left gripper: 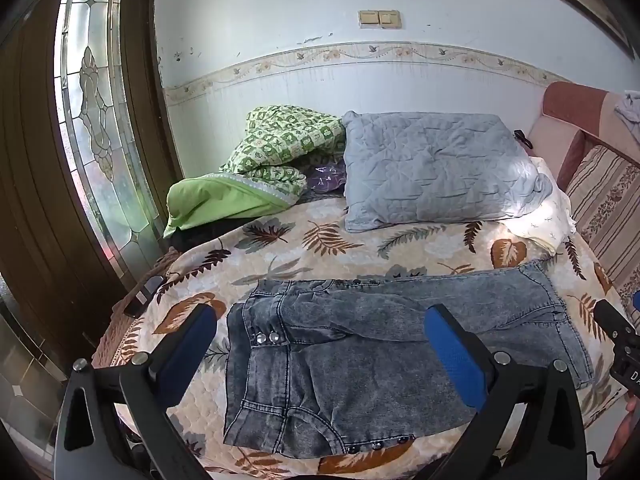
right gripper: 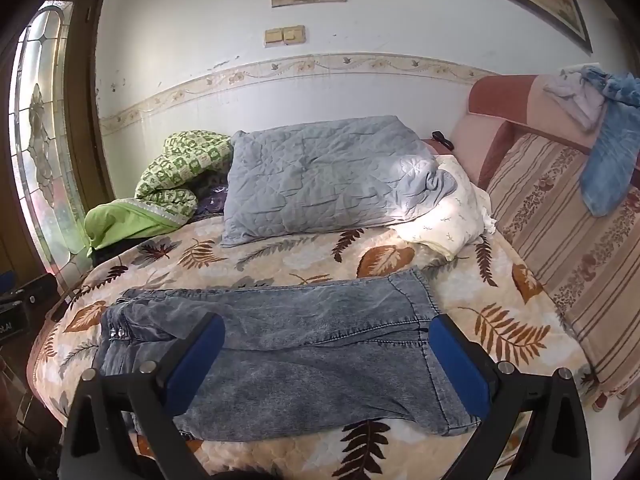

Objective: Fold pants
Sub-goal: 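Move both grippers toward the waistband of the grey denim jeans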

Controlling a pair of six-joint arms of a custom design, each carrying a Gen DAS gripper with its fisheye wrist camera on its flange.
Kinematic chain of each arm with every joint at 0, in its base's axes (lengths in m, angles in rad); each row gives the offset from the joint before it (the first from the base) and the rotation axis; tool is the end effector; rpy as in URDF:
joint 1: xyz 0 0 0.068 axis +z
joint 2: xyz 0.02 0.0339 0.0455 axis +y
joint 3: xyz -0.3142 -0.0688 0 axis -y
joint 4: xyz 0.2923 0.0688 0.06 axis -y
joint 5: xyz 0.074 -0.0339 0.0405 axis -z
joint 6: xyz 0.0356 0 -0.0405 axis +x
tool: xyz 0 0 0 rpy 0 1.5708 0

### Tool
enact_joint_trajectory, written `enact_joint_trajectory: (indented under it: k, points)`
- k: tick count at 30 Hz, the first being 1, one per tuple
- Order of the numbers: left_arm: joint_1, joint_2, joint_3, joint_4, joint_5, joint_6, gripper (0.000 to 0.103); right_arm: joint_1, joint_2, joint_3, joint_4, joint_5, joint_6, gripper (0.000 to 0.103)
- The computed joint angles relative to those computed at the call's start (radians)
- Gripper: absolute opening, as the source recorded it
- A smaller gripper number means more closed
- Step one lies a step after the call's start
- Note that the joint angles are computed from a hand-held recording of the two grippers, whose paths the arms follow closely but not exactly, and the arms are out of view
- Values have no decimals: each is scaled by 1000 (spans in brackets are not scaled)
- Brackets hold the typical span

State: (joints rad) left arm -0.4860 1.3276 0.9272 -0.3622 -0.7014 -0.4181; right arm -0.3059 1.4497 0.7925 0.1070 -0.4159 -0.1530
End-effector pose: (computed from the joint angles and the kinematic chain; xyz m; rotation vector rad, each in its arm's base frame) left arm 0.2849 -0.1245 0.2899 -0.2590 2.1259 0.3011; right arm 0.3295 -0.0890 0.2386 -0.0852 2.0717 0.1609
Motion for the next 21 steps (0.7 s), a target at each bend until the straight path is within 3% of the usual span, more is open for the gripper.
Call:
enact_joint_trajectory:
  k: [7,14,21]
  points:
    - [28,-7,-1,-18,3,-3,103,4,-1,-2,7,7,2,103]
    - [47,-2,-9,11,-18,30,103,14,-5,7,0,17,6,103]
    - [94,22,-19,75,27,33,103,42,46,32,16,50,3,103]
